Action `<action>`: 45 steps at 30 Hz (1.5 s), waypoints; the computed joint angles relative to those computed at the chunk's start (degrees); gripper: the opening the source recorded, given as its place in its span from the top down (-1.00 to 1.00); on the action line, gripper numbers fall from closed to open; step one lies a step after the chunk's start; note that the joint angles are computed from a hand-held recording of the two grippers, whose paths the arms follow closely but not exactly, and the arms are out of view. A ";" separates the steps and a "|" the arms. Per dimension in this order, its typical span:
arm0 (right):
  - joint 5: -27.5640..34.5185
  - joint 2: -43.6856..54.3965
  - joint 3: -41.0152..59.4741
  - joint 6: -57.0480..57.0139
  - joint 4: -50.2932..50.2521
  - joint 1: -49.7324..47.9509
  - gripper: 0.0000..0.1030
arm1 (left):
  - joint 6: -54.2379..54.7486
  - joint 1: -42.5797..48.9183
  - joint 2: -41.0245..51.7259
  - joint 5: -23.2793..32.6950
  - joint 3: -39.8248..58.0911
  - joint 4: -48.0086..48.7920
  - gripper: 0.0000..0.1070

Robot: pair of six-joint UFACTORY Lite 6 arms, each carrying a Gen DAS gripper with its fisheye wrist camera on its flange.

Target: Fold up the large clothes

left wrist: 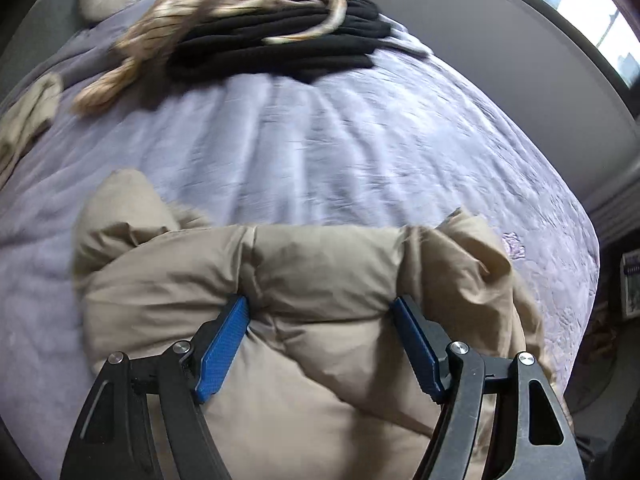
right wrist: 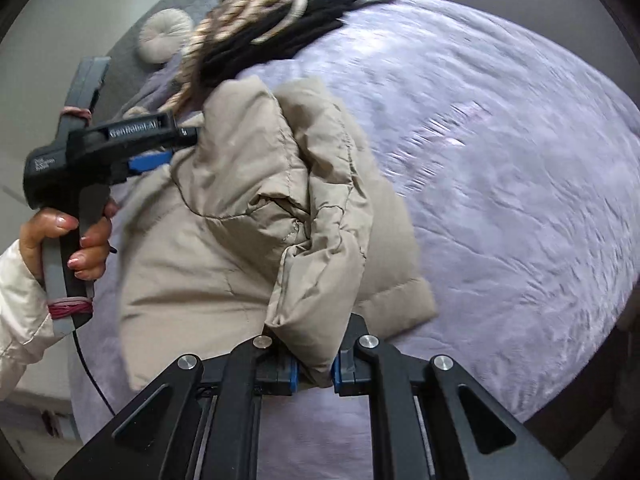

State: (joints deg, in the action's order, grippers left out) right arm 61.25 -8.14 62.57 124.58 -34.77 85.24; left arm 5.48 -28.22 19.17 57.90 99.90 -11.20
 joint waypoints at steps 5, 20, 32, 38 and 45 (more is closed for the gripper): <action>-6.97 -8.95 -14.53 6.11 -0.67 -2.65 0.74 | -7.02 -6.93 7.88 -2.48 6.18 4.89 -0.39; 13.68 -31.62 -20.71 22.54 -2.14 11.37 0.60 | -11.79 -9.15 10.25 -3.47 7.19 9.53 -0.39; -4.84 -12.76 -4.21 -17.96 5.59 -14.65 0.60 | -11.15 -8.25 7.98 -3.86 4.76 9.83 -0.40; -12.56 -12.00 -11.16 -20.24 11.33 -20.44 0.63 | -10.44 -6.91 5.84 -2.85 4.16 8.42 -0.43; -16.79 -11.23 -14.25 -25.48 14.82 -23.43 0.63 | -5.14 -1.45 -4.57 2.05 0.72 2.70 -0.43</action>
State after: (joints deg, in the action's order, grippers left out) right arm 44.45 -19.37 48.32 99.10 -19.95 61.80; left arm 0.33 -29.66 14.61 59.95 100.62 -8.49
